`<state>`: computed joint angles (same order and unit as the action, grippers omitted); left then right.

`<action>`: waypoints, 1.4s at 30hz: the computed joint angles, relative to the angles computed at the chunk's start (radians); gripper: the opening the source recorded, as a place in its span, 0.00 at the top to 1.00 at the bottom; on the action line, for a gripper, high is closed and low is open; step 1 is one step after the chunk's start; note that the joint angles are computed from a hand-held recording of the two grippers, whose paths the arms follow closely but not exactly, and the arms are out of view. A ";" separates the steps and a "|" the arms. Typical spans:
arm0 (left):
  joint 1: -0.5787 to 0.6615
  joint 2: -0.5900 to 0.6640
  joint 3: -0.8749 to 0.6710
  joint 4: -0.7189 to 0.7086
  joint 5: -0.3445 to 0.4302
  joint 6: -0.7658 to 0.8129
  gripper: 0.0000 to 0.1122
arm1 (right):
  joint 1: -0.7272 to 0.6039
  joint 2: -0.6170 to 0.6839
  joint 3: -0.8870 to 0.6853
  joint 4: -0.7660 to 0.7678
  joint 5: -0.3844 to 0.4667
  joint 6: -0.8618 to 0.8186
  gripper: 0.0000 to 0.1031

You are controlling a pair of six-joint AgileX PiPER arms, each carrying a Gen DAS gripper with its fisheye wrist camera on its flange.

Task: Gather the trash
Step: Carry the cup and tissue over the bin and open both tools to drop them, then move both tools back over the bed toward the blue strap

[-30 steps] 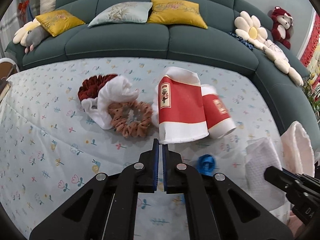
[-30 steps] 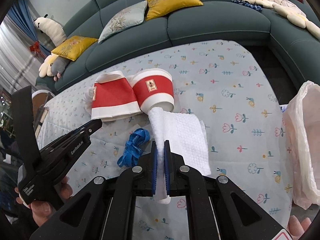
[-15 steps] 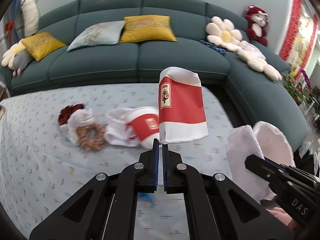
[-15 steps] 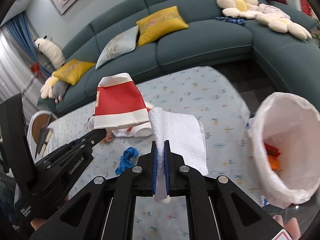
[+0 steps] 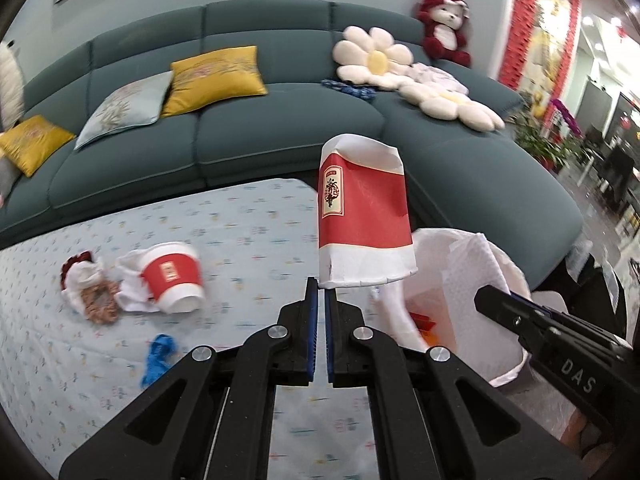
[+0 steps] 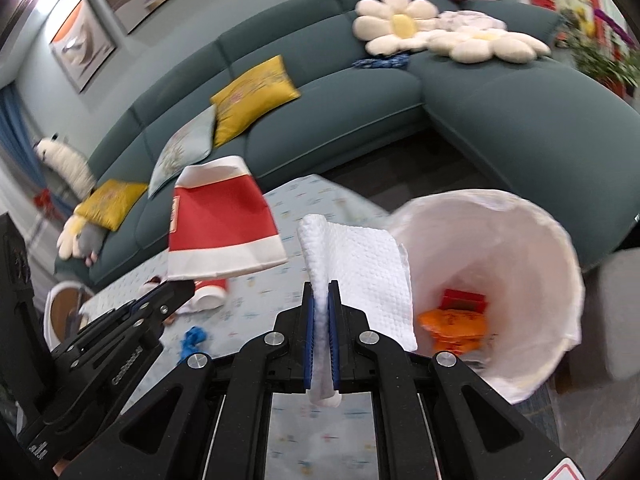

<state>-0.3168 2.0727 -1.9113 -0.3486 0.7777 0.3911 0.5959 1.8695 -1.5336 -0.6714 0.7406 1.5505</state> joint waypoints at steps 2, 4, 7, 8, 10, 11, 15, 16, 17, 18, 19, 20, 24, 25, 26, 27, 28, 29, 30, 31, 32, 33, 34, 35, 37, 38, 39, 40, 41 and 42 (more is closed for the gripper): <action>-0.023 0.002 -0.002 0.008 0.002 -0.009 0.97 | -0.015 -0.053 0.084 -0.028 -0.016 0.053 0.94; -0.052 0.003 0.001 0.014 0.006 -0.015 0.97 | -0.023 -0.085 0.135 -0.043 -0.022 0.084 0.94; -0.088 0.009 0.001 0.021 0.012 -0.015 0.97 | -0.046 -0.137 0.222 -0.060 -0.044 0.131 0.94; -0.100 0.012 -0.001 0.024 0.014 -0.016 0.97 | -0.055 -0.158 0.254 -0.064 -0.055 0.140 0.94; -0.120 0.020 -0.010 0.034 0.022 -0.023 0.97 | -0.064 -0.175 0.287 -0.070 -0.063 0.156 0.94; -0.127 0.025 -0.016 0.040 0.027 -0.027 0.97 | -0.068 -0.181 0.302 -0.072 -0.069 0.164 0.94; -0.154 0.054 -0.059 0.040 0.053 -0.037 0.97 | -0.084 -0.195 0.335 -0.076 -0.079 0.177 0.94; -0.159 0.067 -0.081 0.037 0.073 -0.041 0.96 | -0.087 -0.197 0.340 -0.076 -0.079 0.178 0.93; -0.165 0.076 -0.095 0.043 0.084 -0.051 0.96 | -0.092 -0.201 0.346 -0.073 -0.080 0.179 0.88; -0.168 0.081 -0.105 0.051 0.089 -0.058 0.95 | -0.094 -0.203 0.349 -0.072 -0.079 0.182 0.87; -0.173 0.083 -0.109 0.061 0.091 -0.066 0.90 | -0.094 -0.207 0.353 -0.079 -0.078 0.191 0.86; -0.175 0.086 -0.113 0.069 0.093 -0.074 0.86 | -0.095 -0.211 0.358 -0.081 -0.080 0.194 0.86; -0.170 0.078 -0.095 0.086 0.085 -0.105 0.71 | -0.096 -0.216 0.357 -0.089 -0.074 0.194 0.82; -0.166 0.077 -0.094 0.087 0.087 -0.106 0.71 | -0.090 -0.213 0.350 -0.093 -0.067 0.198 0.81; -0.163 0.078 -0.095 0.091 0.092 -0.110 0.71 | -0.087 -0.212 0.347 -0.094 -0.065 0.197 0.79; -0.157 0.077 -0.092 0.093 0.095 -0.114 0.71 | -0.085 -0.209 0.341 -0.093 -0.063 0.193 0.79; -0.152 0.075 -0.088 0.095 0.097 -0.116 0.71 | -0.086 -0.207 0.338 -0.092 -0.065 0.189 0.79; -0.146 0.073 -0.085 0.097 0.099 -0.120 0.71 | -0.083 -0.204 0.330 -0.090 -0.062 0.183 0.79; -0.141 0.068 -0.075 0.097 0.096 -0.120 0.71 | -0.080 -0.200 0.321 -0.087 -0.058 0.175 0.79; -0.136 0.064 -0.068 0.098 0.095 -0.121 0.71 | -0.074 -0.197 0.310 -0.085 -0.050 0.170 0.79; -0.130 0.060 -0.062 0.100 0.095 -0.122 0.71 | -0.069 -0.192 0.300 -0.082 -0.044 0.163 0.79; -0.122 0.055 -0.053 0.099 0.095 -0.121 0.71 | -0.066 -0.188 0.291 -0.079 -0.041 0.156 0.79; -0.113 0.051 -0.046 0.096 0.093 -0.119 0.71 | -0.061 -0.182 0.278 -0.076 -0.036 0.149 0.79; -0.103 0.045 -0.036 0.096 0.091 -0.118 0.71 | -0.056 -0.175 0.265 -0.071 -0.031 0.140 0.79; -0.087 0.036 -0.022 0.095 0.091 -0.119 0.71 | -0.045 -0.156 0.236 -0.058 -0.024 0.117 0.79; -0.077 0.032 -0.014 0.093 0.091 -0.117 0.71 | -0.038 -0.146 0.221 -0.052 -0.018 0.109 0.79; -0.069 0.029 -0.007 0.092 0.089 -0.117 0.71 | -0.033 -0.137 0.206 -0.047 -0.014 0.099 0.79; -0.057 0.023 0.002 0.091 0.088 -0.116 0.71 | -0.026 -0.127 0.189 -0.041 -0.009 0.088 0.79; -0.050 0.019 0.009 0.090 0.086 -0.116 0.71 | -0.018 -0.109 0.161 -0.031 -0.001 0.069 0.79; -0.038 0.014 0.019 0.089 0.084 -0.116 0.70 | -0.013 -0.100 0.147 -0.025 0.002 0.060 0.79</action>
<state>-0.3543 2.0868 -1.8924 -0.2599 0.8620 0.2756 0.5827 1.7696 -1.3863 -0.6962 0.7422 1.6101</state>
